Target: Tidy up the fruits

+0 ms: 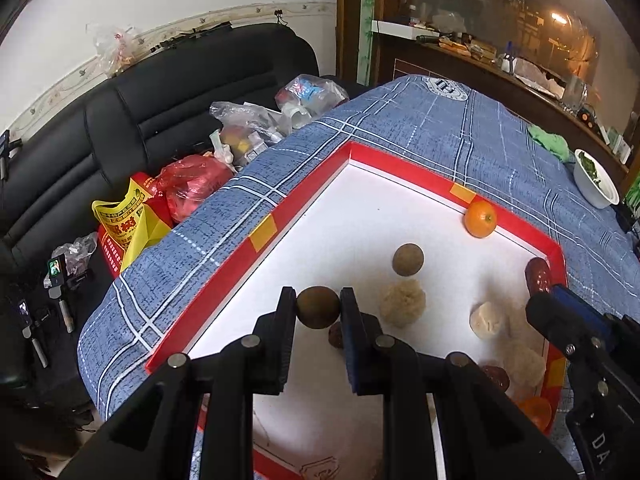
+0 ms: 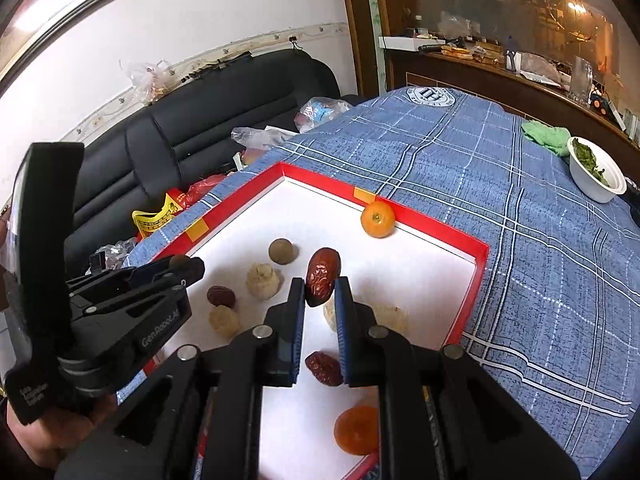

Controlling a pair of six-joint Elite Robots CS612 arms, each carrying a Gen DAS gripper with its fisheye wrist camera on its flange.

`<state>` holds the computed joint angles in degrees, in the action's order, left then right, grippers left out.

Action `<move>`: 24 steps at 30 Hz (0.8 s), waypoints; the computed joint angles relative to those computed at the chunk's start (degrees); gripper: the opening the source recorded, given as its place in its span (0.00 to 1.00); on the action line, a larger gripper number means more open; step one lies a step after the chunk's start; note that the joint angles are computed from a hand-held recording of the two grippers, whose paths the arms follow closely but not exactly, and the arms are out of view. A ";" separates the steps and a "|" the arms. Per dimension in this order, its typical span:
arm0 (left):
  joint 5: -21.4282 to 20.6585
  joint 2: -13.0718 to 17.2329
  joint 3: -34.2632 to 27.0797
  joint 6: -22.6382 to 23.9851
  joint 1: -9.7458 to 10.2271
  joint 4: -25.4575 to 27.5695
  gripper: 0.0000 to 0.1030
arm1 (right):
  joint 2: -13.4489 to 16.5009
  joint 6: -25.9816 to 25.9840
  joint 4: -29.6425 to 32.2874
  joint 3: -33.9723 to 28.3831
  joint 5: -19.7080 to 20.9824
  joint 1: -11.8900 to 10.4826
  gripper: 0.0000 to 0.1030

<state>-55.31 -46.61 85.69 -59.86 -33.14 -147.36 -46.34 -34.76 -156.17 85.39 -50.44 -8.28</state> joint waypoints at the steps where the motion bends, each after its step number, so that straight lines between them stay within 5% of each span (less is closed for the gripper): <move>1: 0.08 0.03 -0.06 0.05 -0.02 0.06 0.20 | 0.17 0.07 0.17 -0.28 -0.23 0.09 0.16; 24: -0.41 1.07 -2.11 -0.64 0.87 2.66 0.20 | 2.30 0.97 2.27 -4.14 -3.14 1.74 0.16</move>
